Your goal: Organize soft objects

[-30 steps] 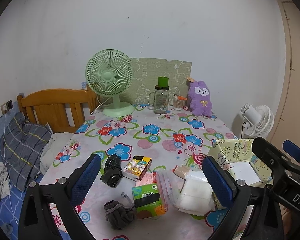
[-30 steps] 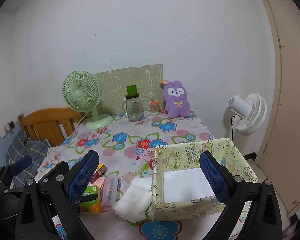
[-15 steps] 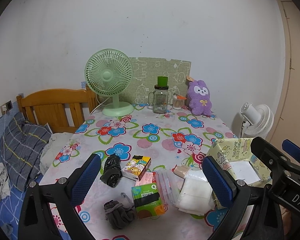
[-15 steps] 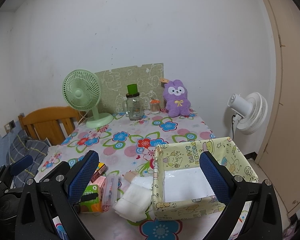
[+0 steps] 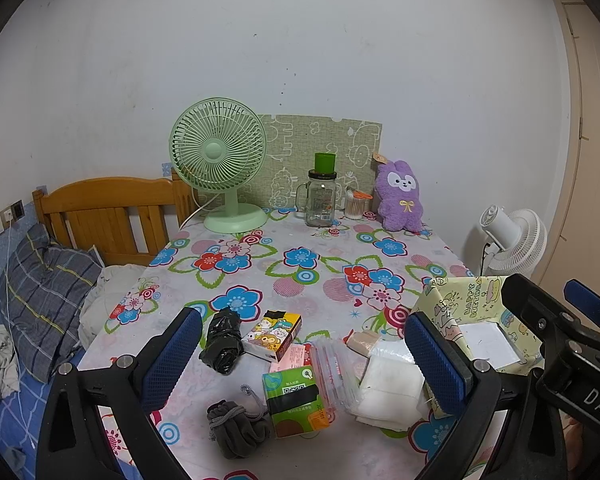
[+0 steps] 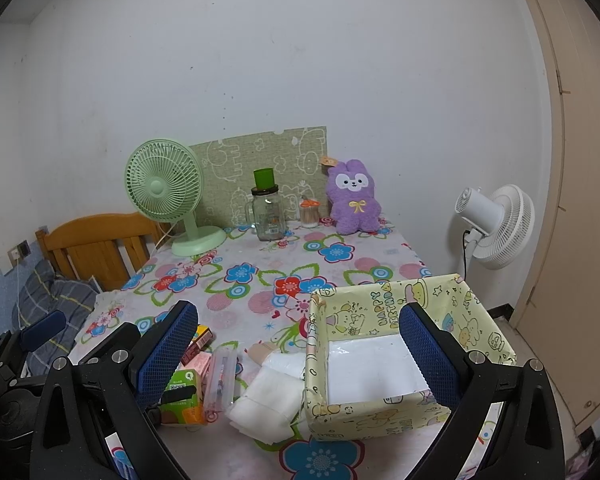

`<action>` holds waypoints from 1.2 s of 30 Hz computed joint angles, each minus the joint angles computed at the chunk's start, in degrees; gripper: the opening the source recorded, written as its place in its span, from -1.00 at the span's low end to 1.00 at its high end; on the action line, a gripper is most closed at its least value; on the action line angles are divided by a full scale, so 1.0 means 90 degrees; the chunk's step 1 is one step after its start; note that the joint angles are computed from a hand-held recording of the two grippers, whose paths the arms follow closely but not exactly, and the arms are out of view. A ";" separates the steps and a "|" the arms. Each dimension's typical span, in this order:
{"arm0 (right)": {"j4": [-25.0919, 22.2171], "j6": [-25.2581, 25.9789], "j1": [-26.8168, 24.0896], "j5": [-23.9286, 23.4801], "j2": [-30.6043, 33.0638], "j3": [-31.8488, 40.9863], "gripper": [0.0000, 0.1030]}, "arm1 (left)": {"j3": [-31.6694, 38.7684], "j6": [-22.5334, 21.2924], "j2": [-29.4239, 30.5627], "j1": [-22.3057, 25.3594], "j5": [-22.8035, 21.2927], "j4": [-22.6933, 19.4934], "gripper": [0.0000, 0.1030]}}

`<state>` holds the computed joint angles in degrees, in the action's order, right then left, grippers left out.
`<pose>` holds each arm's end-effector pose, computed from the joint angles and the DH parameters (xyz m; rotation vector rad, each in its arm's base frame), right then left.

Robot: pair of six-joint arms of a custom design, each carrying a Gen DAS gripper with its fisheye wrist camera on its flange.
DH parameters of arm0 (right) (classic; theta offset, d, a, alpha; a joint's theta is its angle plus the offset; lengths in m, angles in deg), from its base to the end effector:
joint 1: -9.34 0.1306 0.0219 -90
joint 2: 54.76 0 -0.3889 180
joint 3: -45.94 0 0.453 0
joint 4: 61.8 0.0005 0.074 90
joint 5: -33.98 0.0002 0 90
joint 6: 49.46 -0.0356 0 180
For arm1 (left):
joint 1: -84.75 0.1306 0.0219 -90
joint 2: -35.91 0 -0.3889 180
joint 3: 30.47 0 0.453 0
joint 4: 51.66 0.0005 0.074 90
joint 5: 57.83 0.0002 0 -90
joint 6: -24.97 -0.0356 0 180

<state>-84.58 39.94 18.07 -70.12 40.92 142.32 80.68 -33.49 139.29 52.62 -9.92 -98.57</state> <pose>0.6055 0.1012 0.4821 -0.3007 1.9367 0.3477 0.5531 -0.3198 0.5066 -0.3606 2.0301 0.1543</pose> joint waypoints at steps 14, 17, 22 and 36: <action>-0.0017 -0.0011 0.0006 0.0008 0.0010 0.0026 0.97 | 0.0027 -0.0008 0.0015 -0.0004 -0.0024 -0.0012 0.97; -0.0023 -0.0005 0.0001 -0.0009 0.0011 0.0026 0.97 | 0.0034 -0.0008 0.0030 -0.0008 -0.0032 -0.0007 0.97; -0.0014 -0.0012 0.0002 -0.0006 0.0013 0.0024 0.97 | 0.0038 -0.0005 0.0037 -0.0013 -0.0037 -0.0001 0.97; -0.0096 -0.0017 0.0065 0.0056 0.0077 0.0098 0.97 | 0.0125 -0.0028 0.0133 -0.0021 -0.0163 -0.0074 0.97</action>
<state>-85.45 39.79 18.66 -69.62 41.61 143.20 81.81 -33.75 140.49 52.44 -11.38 -99.24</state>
